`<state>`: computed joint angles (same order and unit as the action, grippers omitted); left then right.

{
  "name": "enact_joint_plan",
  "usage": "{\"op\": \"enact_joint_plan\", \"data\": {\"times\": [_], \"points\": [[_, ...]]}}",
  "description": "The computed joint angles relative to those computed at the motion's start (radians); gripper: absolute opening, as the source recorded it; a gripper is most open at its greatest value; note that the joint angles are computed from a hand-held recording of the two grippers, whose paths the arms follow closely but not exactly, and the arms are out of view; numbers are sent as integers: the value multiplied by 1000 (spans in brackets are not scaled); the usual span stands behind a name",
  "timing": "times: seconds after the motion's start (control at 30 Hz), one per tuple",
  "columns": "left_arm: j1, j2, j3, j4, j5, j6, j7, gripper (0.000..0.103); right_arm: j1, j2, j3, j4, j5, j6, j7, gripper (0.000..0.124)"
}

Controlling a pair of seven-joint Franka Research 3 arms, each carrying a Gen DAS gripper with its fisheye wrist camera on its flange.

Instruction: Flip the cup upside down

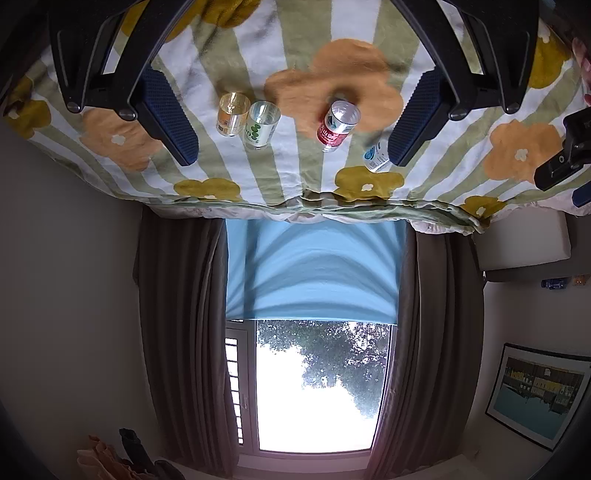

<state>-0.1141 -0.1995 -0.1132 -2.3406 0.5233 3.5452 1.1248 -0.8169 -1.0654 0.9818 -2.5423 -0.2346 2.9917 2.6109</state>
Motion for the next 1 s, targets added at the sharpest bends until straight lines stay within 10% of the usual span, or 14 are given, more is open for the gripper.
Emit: {"op": "enact_joint_plan", "data": {"times": [1.0], "points": [[2,16,11,19,37,-6,-41,103,12,10,-4,-5,-6,-1,4,102]]}}
